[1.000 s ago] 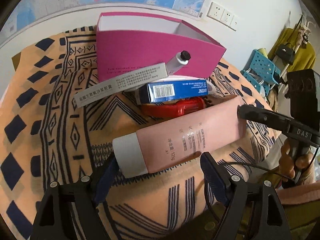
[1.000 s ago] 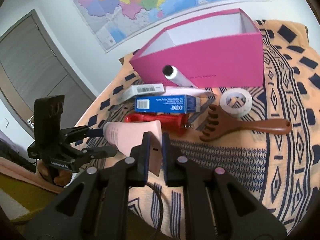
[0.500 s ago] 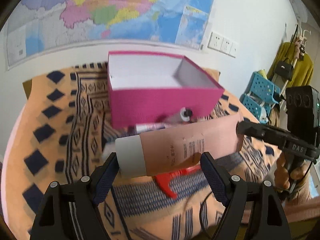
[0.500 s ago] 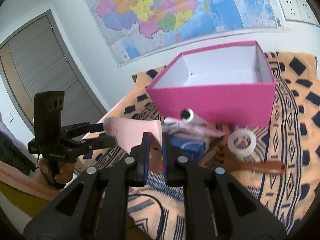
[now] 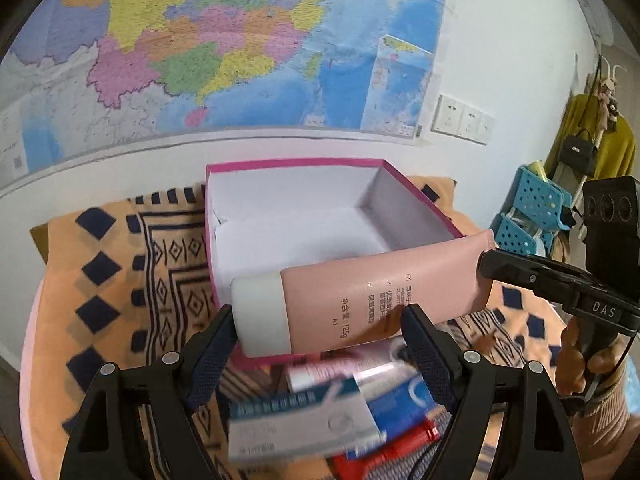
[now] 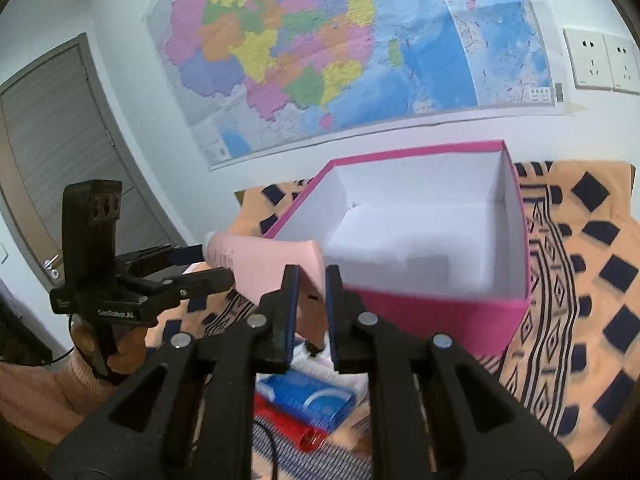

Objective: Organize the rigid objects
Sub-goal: 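Carry the pink tube into the magenta box and open the right gripper, then move the right gripper to the white-and-teal medicine box and grasp it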

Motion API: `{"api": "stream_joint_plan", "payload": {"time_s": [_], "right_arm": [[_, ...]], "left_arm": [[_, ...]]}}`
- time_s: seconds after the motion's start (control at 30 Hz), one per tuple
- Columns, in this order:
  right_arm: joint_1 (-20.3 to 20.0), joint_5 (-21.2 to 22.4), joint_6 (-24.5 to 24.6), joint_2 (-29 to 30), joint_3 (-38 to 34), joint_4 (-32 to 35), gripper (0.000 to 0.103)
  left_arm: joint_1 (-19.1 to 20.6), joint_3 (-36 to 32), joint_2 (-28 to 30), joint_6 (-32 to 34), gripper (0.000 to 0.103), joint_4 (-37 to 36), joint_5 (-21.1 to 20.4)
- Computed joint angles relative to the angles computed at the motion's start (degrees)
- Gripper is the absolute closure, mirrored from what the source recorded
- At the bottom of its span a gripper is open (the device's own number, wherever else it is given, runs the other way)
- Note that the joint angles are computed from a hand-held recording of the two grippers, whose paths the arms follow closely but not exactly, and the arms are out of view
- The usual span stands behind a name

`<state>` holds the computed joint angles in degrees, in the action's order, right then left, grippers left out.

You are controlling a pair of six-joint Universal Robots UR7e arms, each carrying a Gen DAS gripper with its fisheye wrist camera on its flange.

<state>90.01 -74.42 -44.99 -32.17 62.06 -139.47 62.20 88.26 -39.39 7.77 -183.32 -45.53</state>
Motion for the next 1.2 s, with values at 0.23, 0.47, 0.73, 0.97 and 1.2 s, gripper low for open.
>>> {"api": "stream_joint_plan", "payload": {"time_s": [0.23,0.47,0.73,0.97,1.2], "right_arm": [[0.8,-1.8,3.0,6.8,-12.4,5.8,0.086],[1.2,-4.9,5.6,13.2,-23.4,11.6,0.086],[1.2,-7.6,8.5,20.2,-35.6,19.0,0.082],[1.5,-12.1,10.0,25.7,-44.5,23.0,0.08],[1.1,-10.6,8.1,20.3,-33.8,15.7,0.074]], "left_arm": [[1.9,-7.0,2.4,-1.0,0.019,5.9,-0.2],[4.0,-12.4,4.4,-5.2,0.019,13.8,-0.6],[4.6,-16.4,6.4,-6.6,0.019,18.9,2.1],[4.0,-16.9,7.5,-5.3,0.019,16.7,5.2],[3.2,-12.8,6.5,0.5,0.019,6.0,4.9]]}}
